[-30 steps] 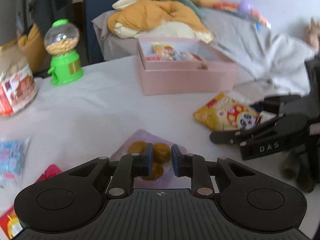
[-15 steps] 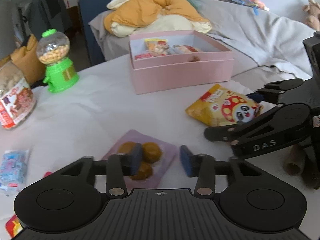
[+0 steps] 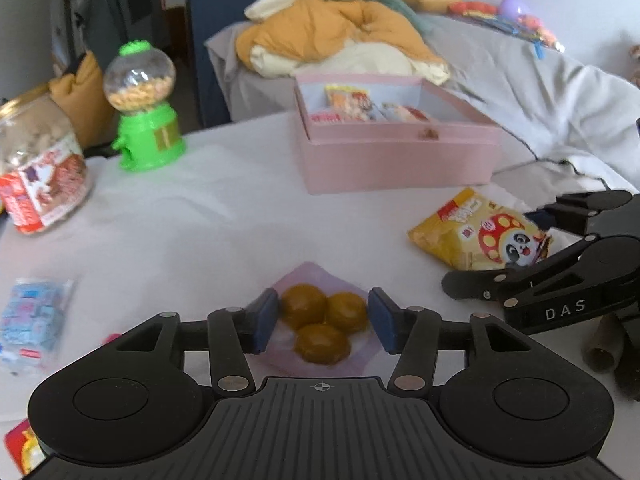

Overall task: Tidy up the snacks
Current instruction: 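Hold the panda bag with the right gripper while the left closes around the brown cakes on the pink tray, then carry the panda bag into the pink box with the right gripper while the left carries the brown cakes there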

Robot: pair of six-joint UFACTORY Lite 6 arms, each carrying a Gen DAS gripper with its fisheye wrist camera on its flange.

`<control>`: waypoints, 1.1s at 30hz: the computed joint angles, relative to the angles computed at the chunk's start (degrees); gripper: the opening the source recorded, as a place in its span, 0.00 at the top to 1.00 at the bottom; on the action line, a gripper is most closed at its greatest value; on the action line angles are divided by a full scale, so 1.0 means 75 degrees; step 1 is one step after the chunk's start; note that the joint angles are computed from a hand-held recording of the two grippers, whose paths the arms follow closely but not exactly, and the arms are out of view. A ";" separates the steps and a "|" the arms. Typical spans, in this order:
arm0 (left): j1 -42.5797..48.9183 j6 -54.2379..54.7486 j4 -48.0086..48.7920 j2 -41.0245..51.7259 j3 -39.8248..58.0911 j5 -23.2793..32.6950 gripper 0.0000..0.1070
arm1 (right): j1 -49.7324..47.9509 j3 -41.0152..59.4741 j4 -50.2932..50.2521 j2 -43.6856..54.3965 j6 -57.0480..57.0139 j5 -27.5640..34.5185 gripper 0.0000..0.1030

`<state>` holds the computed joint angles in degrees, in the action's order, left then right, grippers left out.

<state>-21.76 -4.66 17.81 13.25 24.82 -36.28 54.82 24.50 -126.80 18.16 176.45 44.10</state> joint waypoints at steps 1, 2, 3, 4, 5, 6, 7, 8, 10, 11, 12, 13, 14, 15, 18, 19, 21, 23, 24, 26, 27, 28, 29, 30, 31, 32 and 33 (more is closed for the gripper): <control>-0.0113 0.0253 -0.0258 0.0140 0.0008 -0.0186 0.43 | 0.0004 0.0002 0.0008 0.0003 -0.0008 -0.0001 0.14; -0.0222 0.0460 -0.0455 0.0240 0.0010 -0.0333 0.43 | 0.0004 0.0002 0.0008 0.0003 -0.0008 -0.0001 0.14; -0.0289 0.0542 -0.0546 0.0287 0.0021 -0.0401 0.43 | 0.0009 0.0009 0.0028 0.0013 -0.0024 0.0002 0.14; -0.0278 0.0478 -0.0474 0.0336 0.0039 -0.0459 0.43 | 0.0014 0.0025 0.0044 0.0028 -0.0035 0.0002 0.14; -0.0224 0.0350 -0.0319 0.0423 0.0076 -0.0554 0.43 | 0.0021 0.0042 0.0067 0.0041 -0.0051 -0.0001 0.13; -0.0119 0.0232 -0.0111 0.0518 0.0087 -0.0712 0.43 | 0.0027 0.0049 0.0089 0.0048 -0.0063 -0.0002 0.13; -0.0070 0.0233 -0.0037 0.0579 0.0046 -0.0876 0.43 | 0.0033 0.0064 0.0109 0.0065 -0.0073 -0.0001 0.13; -0.0004 0.0271 0.0030 0.0670 0.0000 -0.1102 0.43 | 0.0047 0.0083 0.0145 0.0083 -0.0091 -0.0001 0.13; 0.0060 0.0263 0.0091 0.0767 -0.0045 -0.1336 0.43 | 0.0070 0.0173 0.0311 0.0149 -0.0185 -0.0013 0.11; 0.0049 0.0252 0.0083 0.0747 -0.0033 -0.1291 0.43 | 0.0075 0.0254 0.0492 0.0199 -0.0297 -0.0046 0.09; -0.0011 0.0284 -0.0015 0.0720 -0.0030 -0.1237 0.43 | 0.0034 0.0342 0.0593 0.0248 -0.0400 -0.0113 0.06; -0.0103 0.0363 -0.0182 0.0695 -0.0041 -0.1205 0.43 | -0.0021 0.0408 0.0659 0.0274 -0.0472 -0.0175 0.06; -0.0232 0.0491 -0.0431 0.0656 -0.0084 -0.1198 0.43 | -0.0083 0.0460 0.0681 0.0293 -0.0489 -0.0212 0.06; -0.0364 0.0637 -0.0687 0.0616 -0.0147 -0.1217 0.43 | -0.0142 0.0528 0.0731 0.0314 -0.0540 -0.0249 0.07; -0.0395 0.0801 -0.0750 0.0543 -0.0290 -0.1307 0.43 | 0.0079 0.0691 0.1129 0.0327 -0.0866 -0.0225 0.29; -0.0259 0.0626 -0.0490 0.0523 -0.0286 -0.1269 0.43 | 0.0211 0.0713 0.1294 0.0234 -0.1004 -0.0275 0.38; 0.0038 0.0168 0.0079 0.0508 -0.0249 -0.1182 0.43 | 0.0393 0.0729 0.1629 0.0036 -0.1305 -0.0431 0.53; 0.0138 -0.0128 0.0320 0.0432 -0.0232 -0.1023 0.43 | 0.0581 0.0549 0.1777 -0.0291 -0.1390 -0.0481 0.57; 0.0066 -0.0098 0.0200 0.0393 -0.0235 -0.0948 0.43 | 0.0665 0.0419 0.1865 -0.0476 -0.1411 -0.0469 0.59; -0.0228 0.0234 -0.0389 0.0342 -0.0317 -0.0968 0.43 | 0.0777 0.0109 0.1987 -0.0905 -0.1399 -0.0421 0.61; -0.0329 0.0407 -0.0617 0.0345 -0.0380 -0.1069 0.43 | 0.0799 -0.0098 0.1983 -0.1178 -0.1314 -0.0409 0.62; -0.0423 0.0569 -0.0822 0.0308 -0.0468 -0.1165 0.44 | 0.0789 -0.0306 0.1915 -0.1439 -0.1191 -0.0419 0.64; -0.0448 0.0621 -0.0880 0.0256 -0.0534 -0.1207 0.45 | 0.0743 -0.0549 0.1778 -0.1729 -0.1020 -0.0450 0.64; -0.0484 0.0608 -0.0957 0.0174 -0.0643 -0.1273 0.46 | 0.0669 -0.0819 0.1586 -0.2045 -0.0810 -0.0512 0.65; -0.0485 0.0539 -0.0961 0.0108 -0.0733 -0.1337 0.48 | 0.0587 -0.1089 0.1378 -0.2342 -0.0591 -0.0572 0.65; -0.0468 0.0459 -0.0913 0.0051 -0.0808 -0.1408 0.48 | 0.0513 -0.1382 0.1131 -0.2644 -0.0316 -0.0626 0.65; -0.0462 0.0367 -0.0899 -0.0013 -0.0898 -0.1490 0.49 | 0.0401 -0.1738 0.0754 -0.2993 0.0041 -0.0673 0.65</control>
